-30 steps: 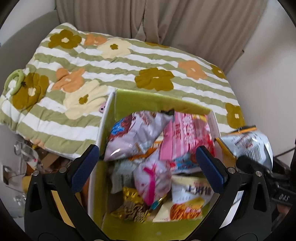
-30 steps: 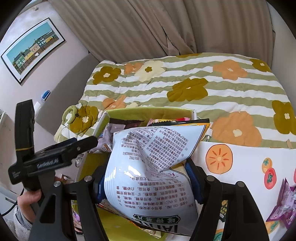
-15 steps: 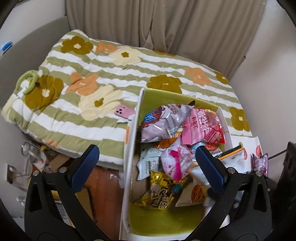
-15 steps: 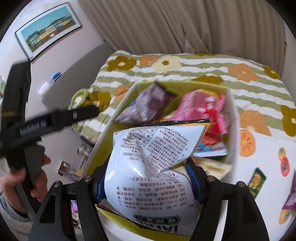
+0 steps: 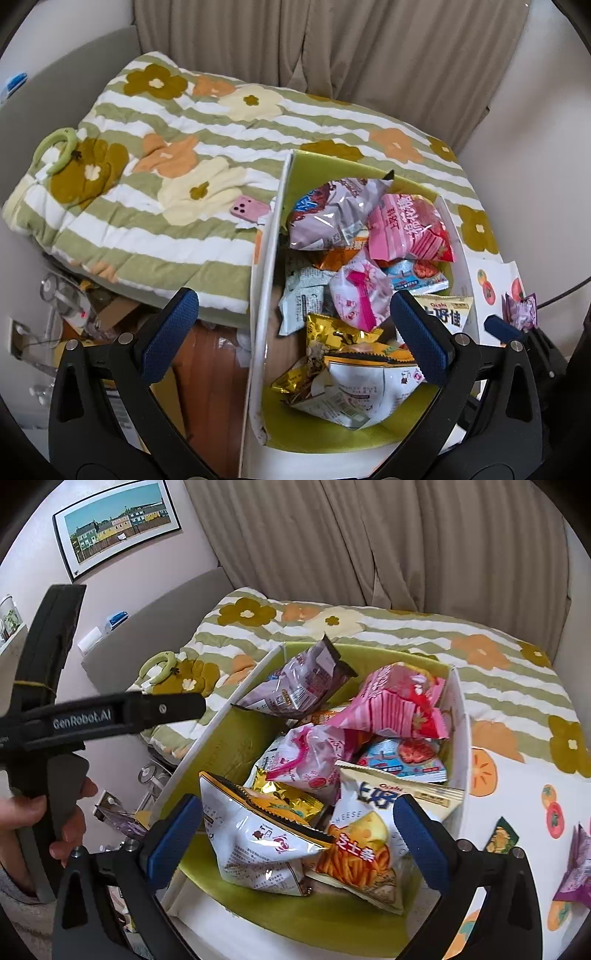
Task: Organize snacks
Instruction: 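Move both grippers from the box to the green cracker pack and purple bag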
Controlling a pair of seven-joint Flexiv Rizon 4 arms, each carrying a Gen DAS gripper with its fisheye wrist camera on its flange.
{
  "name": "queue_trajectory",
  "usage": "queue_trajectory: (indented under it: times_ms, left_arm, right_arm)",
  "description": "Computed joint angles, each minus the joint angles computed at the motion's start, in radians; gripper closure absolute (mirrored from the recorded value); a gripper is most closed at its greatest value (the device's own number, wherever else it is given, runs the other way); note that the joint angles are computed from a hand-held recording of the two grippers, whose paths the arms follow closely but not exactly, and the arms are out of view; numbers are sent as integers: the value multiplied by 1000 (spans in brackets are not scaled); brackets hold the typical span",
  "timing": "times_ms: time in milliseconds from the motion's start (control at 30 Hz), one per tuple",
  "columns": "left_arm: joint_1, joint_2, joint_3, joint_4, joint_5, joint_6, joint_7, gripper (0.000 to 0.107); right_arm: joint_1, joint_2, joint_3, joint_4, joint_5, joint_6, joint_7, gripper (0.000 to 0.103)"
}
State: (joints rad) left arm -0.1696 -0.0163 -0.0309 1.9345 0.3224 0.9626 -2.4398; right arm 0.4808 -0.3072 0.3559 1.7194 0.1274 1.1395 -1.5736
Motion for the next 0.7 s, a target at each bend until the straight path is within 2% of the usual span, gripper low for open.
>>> queue_trajectory:
  times_ms: [200,400,567,700]
  left_arm:
    - [-11,5,-12,-31,36,-19,3,4]
    - [-36,1,-35,-96,102,-56,-37,4]
    - [-88,-51,-65,-194,161,-85,-86,4]
    - [-149,-134,-72,-299,178,-100,-108,4]
  right_arm:
    - [-3,42,-14,35,-10,44,45,0]
    - [-21,87,-30,76,-24,101,79,0]
    - [-55,143,-56,134,-42,147,88,0]
    - [-110,187,-62,160,15,152,27,0]
